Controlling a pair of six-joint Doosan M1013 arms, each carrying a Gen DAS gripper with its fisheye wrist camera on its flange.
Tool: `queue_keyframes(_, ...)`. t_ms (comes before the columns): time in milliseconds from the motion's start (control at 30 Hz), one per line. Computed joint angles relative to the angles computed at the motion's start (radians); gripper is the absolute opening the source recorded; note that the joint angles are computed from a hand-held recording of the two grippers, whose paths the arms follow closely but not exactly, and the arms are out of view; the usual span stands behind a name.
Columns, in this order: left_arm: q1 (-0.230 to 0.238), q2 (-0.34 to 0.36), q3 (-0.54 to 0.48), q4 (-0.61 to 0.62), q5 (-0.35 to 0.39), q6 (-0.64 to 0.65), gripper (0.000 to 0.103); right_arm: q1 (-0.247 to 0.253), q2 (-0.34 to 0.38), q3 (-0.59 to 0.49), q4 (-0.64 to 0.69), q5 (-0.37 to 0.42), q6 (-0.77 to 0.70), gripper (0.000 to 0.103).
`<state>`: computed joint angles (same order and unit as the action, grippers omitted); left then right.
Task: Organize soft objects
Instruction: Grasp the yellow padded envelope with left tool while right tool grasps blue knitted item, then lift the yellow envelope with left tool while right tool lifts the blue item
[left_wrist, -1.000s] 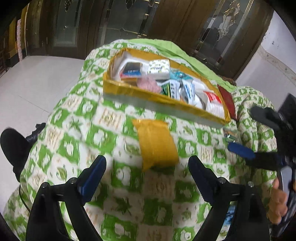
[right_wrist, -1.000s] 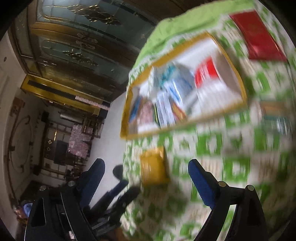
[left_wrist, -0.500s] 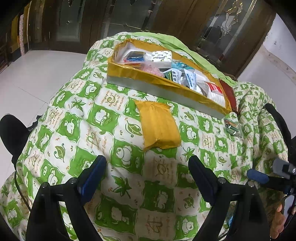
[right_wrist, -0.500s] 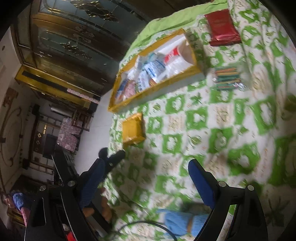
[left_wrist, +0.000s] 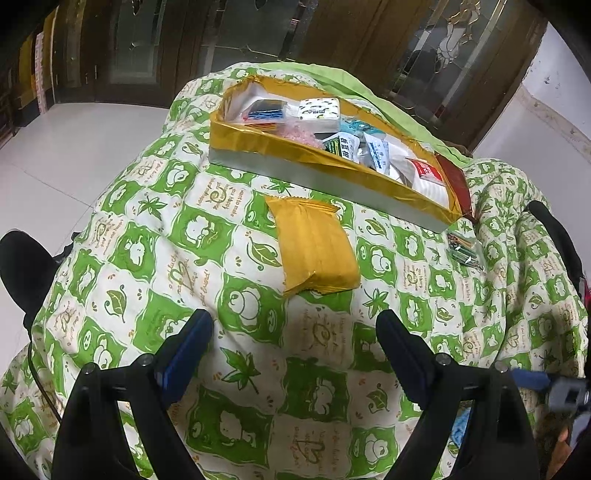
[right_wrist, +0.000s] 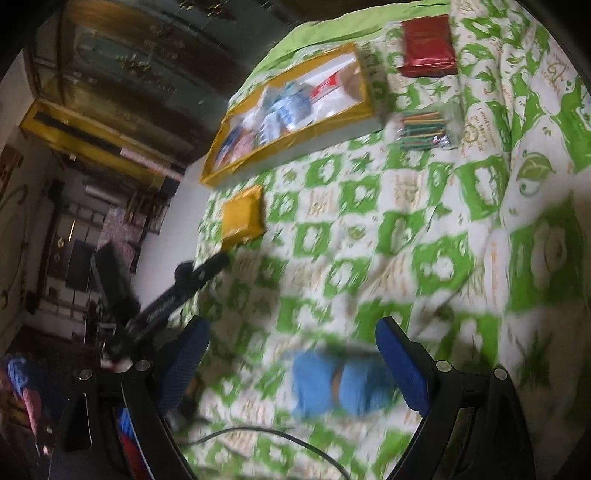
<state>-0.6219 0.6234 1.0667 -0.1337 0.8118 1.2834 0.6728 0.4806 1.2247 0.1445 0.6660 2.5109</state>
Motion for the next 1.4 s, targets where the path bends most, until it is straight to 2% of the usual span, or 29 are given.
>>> queue_keyframes(133, -0.002, 0.001, -0.002, 0.004, 0.000, 0.002, 0.090, 0.014, 0.019, -0.043, -0.016, 0.096, -0.058, 0.094)
queue_keyframes(300, -0.007, 0.004, -0.007, 0.027, 0.006, -0.003, 0.090, 0.030, 0.057, -0.091, -0.097, 0.190, -0.039, 0.094)
queue_keyframes(400, -0.010, 0.014, -0.022, 0.055, 0.016, -0.022, 0.090, 0.040, 0.081, -0.126, -0.144, 0.247, -0.045, 0.089)
queue_keyframes(500, -0.018, 0.036, -0.062, 0.130, 0.024, -0.072, 0.090, 0.044, 0.109, -0.164, -0.167, 0.309, -0.064, 0.080)
queue_keyframes(567, -0.024, 0.052, -0.092, 0.179, 0.032, -0.100, 0.090, 0.049, 0.127, -0.189, -0.194, 0.359, -0.065, 0.067)
queue_keyframes(600, -0.025, 0.059, -0.106, 0.192, 0.037, -0.106, 0.090, 0.050, 0.133, -0.197, -0.207, 0.377, -0.063, 0.065)
queue_keyframes(767, -0.039, 0.108, -0.191, 0.247, 0.093, -0.112, 0.090, 0.054, 0.135, -0.197, -0.241, 0.387, -0.065, 0.053)
queue_keyframes(967, -0.066, 0.132, -0.210, 0.308, 0.111, -0.072, 0.089, 0.065, 0.140, -0.204, -0.281, 0.377, -0.056, 0.051)
queue_keyframes(1033, -0.071, 0.131, -0.198, 0.321, 0.103, -0.051, 0.072, 0.067, 0.135, -0.194, -0.294, 0.359, -0.045, 0.051)
queue_keyframes(1067, -0.068, 0.136, -0.205, 0.301, 0.116, -0.035, 0.059, 0.066, 0.133, -0.194, -0.297, 0.357, -0.045, 0.050)
queue_keyframes(1133, -0.062, 0.129, -0.190, 0.280, 0.092, -0.035, 0.058, 0.067, 0.129, -0.190, -0.307, 0.350, -0.037, 0.050)
queue_keyframes(1200, -0.052, 0.121, -0.179, 0.239, 0.073, -0.033, 0.052, 0.066, 0.128, -0.191, -0.310, 0.351, -0.035, 0.050)
queue_keyframes(1400, -0.022, 0.092, -0.134, 0.062, 0.030, 0.003, 0.049, 0.077, 0.115, -0.189, -0.387, 0.351, -0.006, 0.050)
